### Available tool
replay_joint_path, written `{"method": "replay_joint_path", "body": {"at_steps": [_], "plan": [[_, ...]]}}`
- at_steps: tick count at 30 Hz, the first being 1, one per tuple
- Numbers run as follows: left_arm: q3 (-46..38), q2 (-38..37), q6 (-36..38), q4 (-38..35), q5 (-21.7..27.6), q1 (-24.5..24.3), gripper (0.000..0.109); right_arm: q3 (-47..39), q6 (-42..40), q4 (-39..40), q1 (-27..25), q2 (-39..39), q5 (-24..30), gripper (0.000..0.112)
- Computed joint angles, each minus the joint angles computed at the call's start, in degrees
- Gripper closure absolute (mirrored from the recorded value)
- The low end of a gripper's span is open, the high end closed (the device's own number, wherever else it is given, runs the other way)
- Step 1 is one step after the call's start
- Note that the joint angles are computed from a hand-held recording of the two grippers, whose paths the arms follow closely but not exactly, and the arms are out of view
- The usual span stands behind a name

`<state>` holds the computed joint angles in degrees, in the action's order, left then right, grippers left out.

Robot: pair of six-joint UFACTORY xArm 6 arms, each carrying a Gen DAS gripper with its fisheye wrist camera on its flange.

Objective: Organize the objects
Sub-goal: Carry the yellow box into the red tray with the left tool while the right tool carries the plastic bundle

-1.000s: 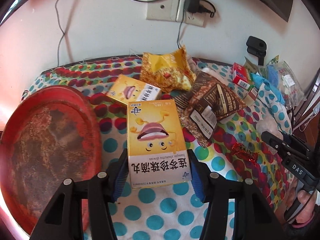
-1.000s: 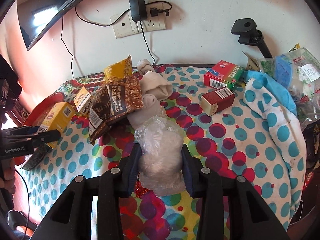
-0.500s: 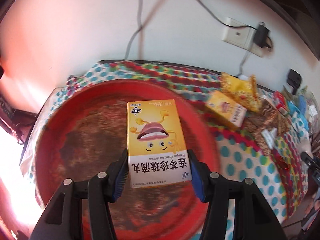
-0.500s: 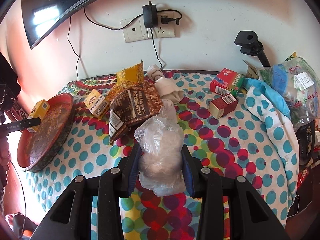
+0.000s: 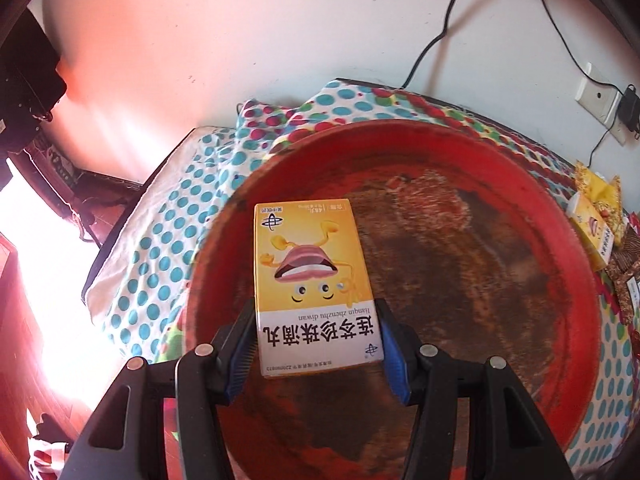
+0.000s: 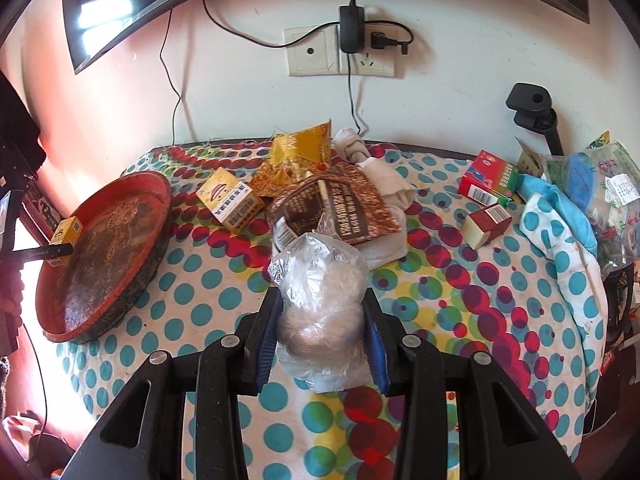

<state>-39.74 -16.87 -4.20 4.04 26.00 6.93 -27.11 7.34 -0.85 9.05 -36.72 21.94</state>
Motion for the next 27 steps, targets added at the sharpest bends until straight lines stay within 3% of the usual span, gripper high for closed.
{"method": "replay_joint_path", "body": {"at_steps": [11,19,22,27], "plan": [[1.3,0.6,5.3,-5.2,-1.0,1.5,0.053,-1.6,5.1,-5.4,4.1,0.5,1.7,0.075],[1.4,1.0,2.3,-2.0,-1.8,1.1,0.052,-1.8,6.5,-6.9,5.9,0.0,2.8,0.075],[0.8,1.2,0.8,-0.6,-0.4,0.9,0.052,-1.7,6.7,-7.2,6.3,-0.4,3.2,0.075],[0.7,0.0,2.3,-4.9,2.8,0.6,0.051,-1.5,6.4,-6.9,6.9,-0.9,3.3,0.075]]}}
